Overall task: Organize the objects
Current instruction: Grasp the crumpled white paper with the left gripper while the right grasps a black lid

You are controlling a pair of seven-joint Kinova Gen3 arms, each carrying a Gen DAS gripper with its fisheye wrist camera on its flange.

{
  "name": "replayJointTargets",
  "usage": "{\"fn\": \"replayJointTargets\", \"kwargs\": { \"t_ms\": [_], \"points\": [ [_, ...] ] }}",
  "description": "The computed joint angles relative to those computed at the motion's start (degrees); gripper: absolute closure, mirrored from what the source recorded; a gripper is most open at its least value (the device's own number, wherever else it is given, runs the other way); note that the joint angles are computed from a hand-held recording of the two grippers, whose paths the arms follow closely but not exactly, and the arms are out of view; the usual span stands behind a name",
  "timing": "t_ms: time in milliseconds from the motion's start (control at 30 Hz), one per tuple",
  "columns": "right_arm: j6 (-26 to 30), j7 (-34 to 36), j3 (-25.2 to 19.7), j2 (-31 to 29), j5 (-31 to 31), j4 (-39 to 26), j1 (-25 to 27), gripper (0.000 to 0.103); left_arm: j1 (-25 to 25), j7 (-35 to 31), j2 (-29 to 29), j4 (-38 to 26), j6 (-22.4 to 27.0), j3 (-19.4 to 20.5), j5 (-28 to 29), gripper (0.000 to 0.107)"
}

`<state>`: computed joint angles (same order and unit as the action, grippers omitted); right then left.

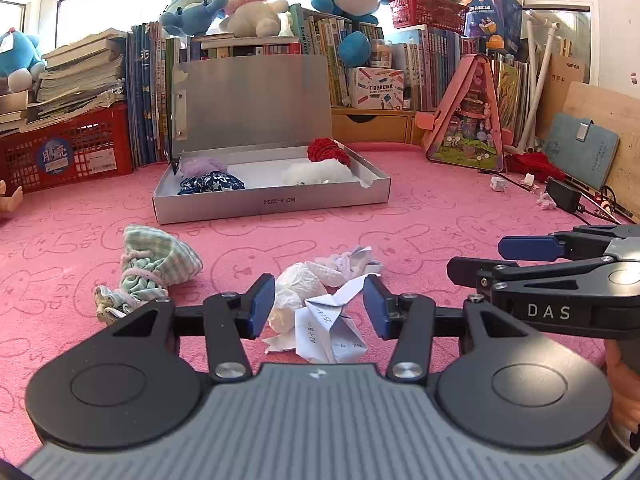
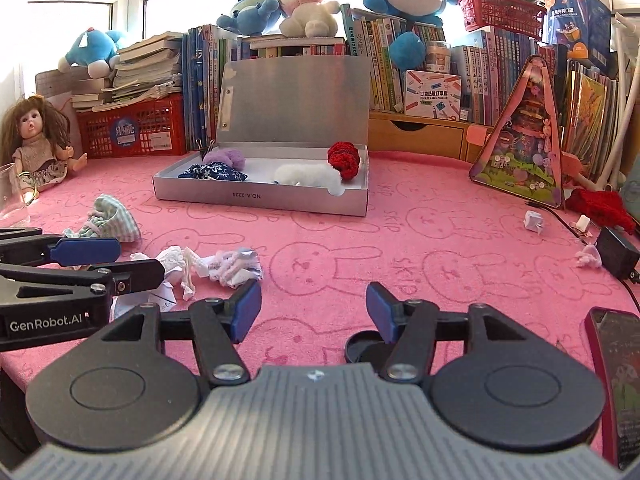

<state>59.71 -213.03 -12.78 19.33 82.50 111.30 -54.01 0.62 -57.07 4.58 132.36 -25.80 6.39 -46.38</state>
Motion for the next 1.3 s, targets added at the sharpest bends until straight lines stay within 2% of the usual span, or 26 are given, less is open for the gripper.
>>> {"fn": "replayJointTargets", "kwargs": {
  "t_ms": [100,167,300,500,667,800,900,1300],
  "points": [
    [1.06,-1.79,-0.22,-0.29,-0.92,0.85,-0.47,0.031,1.03,-3.70,0.28,0.48,0.24,0.02,3.41,0.052],
    [2.17,-2.21,-0.36,-0.24,-1.80,1.17,-0.86,0.033,0.90,-3.14,0.61,0.17,0.76,0.42,3.25,0.052],
    [3.02,-2.92,-0.58,-0.19,-3.27,1.83,-1.19,0.042,0.94,-3.89,1.17,0.03,1.32,0.91,4.25,0.052],
    [4.69,-3.23,-0.20,0.66,-4.97,1.60,-1.78,0.043,0.80,-4.83,1.94,-0.26,2.30,1.73,5.39,0.052],
    [2.81,-4.32,-0.06,0.20,-5.45,2.27,-0.81,0.044,0.62,-5.54,2.43,-0.52,2.93,2.31,6.27,0.052],
    [1.95,-5.28,0.00,0.12,-5.59,2.39,-0.62,0.057,0.13,-5.05,2.74,-0.82,3.50,2.87,6.14,0.052],
    [1.62,-4.99,-0.06,0.20,-5.58,2.15,-0.68,0.062,-0.19,-4.62,2.94,-0.96,3.69,3.18,6.12,0.052],
    [-0.15,-4.11,-0.26,0.75,-3.29,1.23,-1.36,0.065,-0.54,-4.44,3.30,-0.85,3.78,3.67,6.80,0.052]
  ]
}}
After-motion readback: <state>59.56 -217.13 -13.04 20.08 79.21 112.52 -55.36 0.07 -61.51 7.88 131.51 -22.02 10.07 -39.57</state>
